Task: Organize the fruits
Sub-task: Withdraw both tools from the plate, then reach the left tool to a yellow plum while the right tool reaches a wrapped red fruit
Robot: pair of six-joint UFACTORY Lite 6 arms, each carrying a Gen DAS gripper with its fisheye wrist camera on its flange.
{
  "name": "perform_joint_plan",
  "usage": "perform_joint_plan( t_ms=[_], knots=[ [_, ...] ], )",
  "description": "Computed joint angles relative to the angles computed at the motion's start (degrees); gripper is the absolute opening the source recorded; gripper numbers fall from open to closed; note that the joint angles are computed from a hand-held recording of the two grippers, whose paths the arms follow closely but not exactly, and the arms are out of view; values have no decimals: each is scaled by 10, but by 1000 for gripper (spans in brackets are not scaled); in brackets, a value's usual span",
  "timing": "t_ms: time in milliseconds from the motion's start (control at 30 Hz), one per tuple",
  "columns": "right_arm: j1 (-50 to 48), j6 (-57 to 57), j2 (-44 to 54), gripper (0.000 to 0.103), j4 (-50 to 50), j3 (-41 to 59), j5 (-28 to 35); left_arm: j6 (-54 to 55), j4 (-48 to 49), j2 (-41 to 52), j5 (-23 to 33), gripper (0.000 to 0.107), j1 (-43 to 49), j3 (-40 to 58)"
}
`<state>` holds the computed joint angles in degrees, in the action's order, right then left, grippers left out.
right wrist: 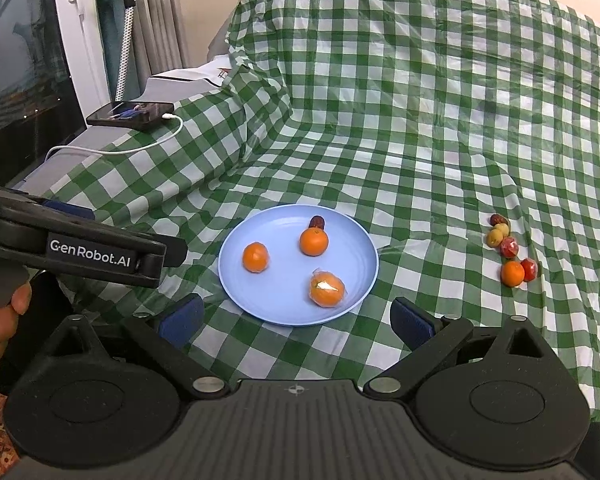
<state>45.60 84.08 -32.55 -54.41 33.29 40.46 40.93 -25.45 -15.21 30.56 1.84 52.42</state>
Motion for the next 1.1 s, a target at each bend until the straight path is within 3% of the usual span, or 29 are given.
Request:
perform_joint_plan(
  t_ms=[800,1100],
  knots=[
    [-139,-12,1,99,3,-38,-81,-156,118,112,-30,102,-103,90],
    [-286,-29,-10,99,-28,-84,-151,-256,204,208,-48,103,-190,173]
  ],
)
